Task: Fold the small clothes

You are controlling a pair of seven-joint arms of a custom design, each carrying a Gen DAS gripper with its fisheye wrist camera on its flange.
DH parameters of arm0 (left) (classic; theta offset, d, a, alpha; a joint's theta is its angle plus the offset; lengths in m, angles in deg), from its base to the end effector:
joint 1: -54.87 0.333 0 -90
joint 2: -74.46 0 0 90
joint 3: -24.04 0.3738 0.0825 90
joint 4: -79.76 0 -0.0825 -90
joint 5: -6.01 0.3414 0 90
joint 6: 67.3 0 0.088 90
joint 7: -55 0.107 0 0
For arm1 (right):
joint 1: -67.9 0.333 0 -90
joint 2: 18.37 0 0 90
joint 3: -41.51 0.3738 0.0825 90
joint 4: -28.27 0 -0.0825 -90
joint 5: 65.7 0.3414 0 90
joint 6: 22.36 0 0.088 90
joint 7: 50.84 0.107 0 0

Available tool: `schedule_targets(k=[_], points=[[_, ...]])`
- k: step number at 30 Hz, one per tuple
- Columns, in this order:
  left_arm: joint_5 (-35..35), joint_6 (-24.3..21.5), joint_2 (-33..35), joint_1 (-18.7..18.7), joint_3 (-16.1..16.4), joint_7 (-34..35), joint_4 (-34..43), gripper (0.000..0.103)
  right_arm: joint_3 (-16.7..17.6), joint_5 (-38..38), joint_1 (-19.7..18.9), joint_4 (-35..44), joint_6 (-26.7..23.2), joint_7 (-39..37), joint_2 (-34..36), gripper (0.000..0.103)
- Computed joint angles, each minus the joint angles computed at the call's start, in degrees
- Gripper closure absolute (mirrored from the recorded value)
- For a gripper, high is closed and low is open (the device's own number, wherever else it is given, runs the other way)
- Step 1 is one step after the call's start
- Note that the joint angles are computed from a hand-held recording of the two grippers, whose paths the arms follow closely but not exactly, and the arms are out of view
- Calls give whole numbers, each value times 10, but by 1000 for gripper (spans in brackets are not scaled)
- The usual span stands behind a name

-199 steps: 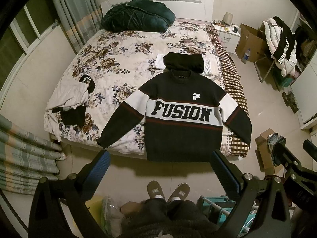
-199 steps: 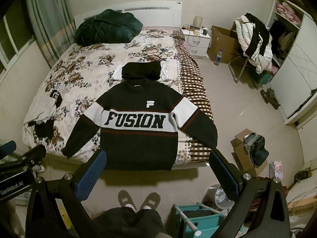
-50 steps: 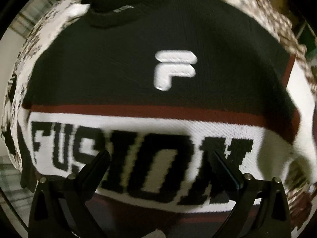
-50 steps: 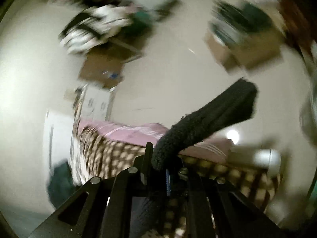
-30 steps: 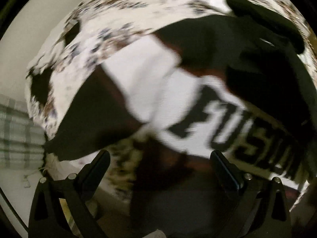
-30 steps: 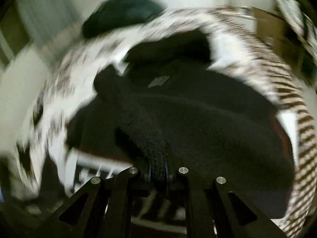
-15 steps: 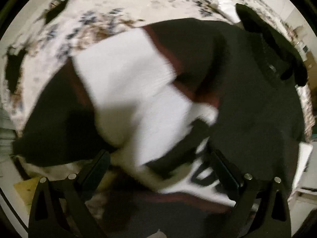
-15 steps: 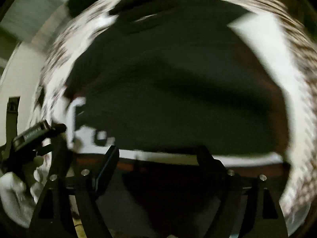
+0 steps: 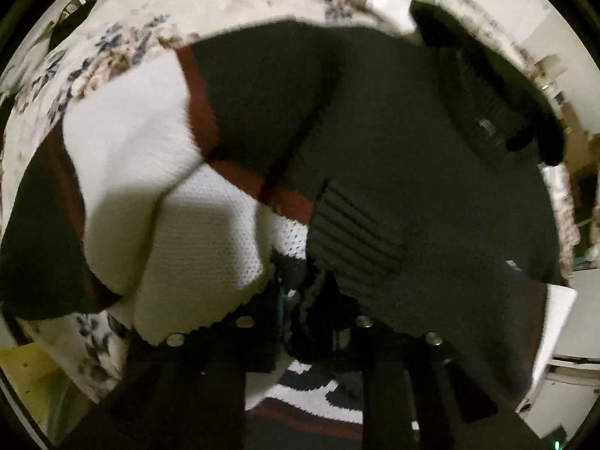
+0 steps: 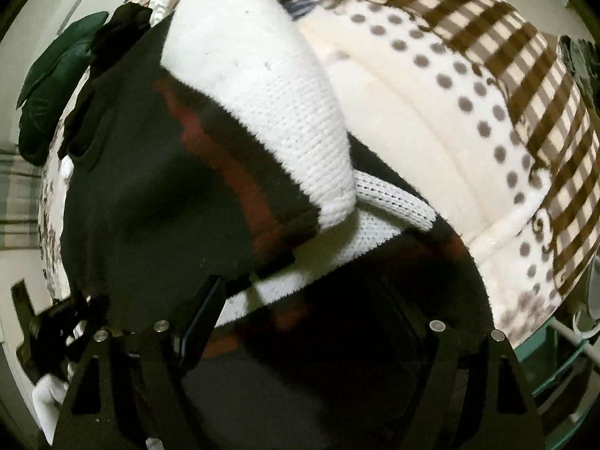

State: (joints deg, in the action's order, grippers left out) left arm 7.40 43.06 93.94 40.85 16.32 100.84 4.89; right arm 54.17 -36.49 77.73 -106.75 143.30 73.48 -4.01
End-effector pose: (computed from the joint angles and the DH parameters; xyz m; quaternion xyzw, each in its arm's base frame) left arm 0.6227 -0.2263 0.6372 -0.8252 0.5470 -0.1397 0.0198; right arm 0.4979 0.1707 0.3425 -0.4153 0.8914 0.0793 0.1633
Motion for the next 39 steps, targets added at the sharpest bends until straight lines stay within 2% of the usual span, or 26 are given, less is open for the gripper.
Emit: schedule_targets(k=[3, 5, 7, 9, 12, 14, 15, 16, 19, 22, 23, 24, 25, 26, 27, 28, 31, 33, 39], points=[[-14, 38, -34, 14, 0, 14, -36, 93, -15, -32, 10, -8, 6, 14, -5, 21], [-8, 63, -46, 16, 3, 4, -50, 94, -34, -68, 13, -6, -11, 27, -11, 21], [-10, 62, -46, 20, 3, -1, -37, 101, -53, -111, 19, 2, -27, 44, -14, 21], [14, 80, -53, 18, 6, -6, -36, 103, -95, -194, 40, -12, -18, 97, -24, 21], [37, 83, -36, 19, 7, 12, 0, 103, -181, -367, 75, -41, -8, 241, -45, 21], [22, 73, -18, 26, 4, 32, 17, 103, -199, -415, 71, -48, -14, 281, -49, 21], [15, 63, -6, 26, 2, 44, 26, 102, -222, -468, 79, -44, -44, 324, -54, 24], [12, 53, -11, 26, 1, 53, 20, 102, -225, -481, 70, -50, -43, 334, -56, 27], [-5, 50, -28, 26, -2, 68, -7, 102, -185, -414, 19, -49, -28, 284, -65, 27], [-40, 109, -77, 34, -7, 71, -94, 100, -132, -354, -12, -49, -34, 194, -86, 27], [-44, 116, -89, 36, -7, 66, -114, 89, -119, -337, -12, -36, -41, 175, -82, 27], [-49, 121, -104, 39, -5, 57, -137, 65, -99, -296, -14, -36, -47, 132, -88, 26], [-56, 140, -124, 43, -4, 45, -169, 49, -88, -277, -7, -17, -59, 120, -80, 24], [-61, 156, -138, 47, -3, 37, -191, 17, -75, -249, -3, 12, -71, 93, -63, 23], [-66, 178, -161, 53, -1, 24, -224, 11, -59, -214, 0, 21, -73, 68, -59, 20], [-60, 195, -186, 60, 1, 3, -257, 11, -41, -172, 3, 32, -73, 36, -51, 19], [-37, 220, -250, 85, 3, -45, -330, 11, -17, -141, 36, 92, -94, 16, -9, 17], [-21, 234, -309, 117, 5, -102, -399, 11, -4, -131, 51, 125, -106, 1, 16, 17], [-29, 253, -454, 242, 16, -259, -586, 11, -7, -186, 101, 241, -159, 1, 93, 17]])
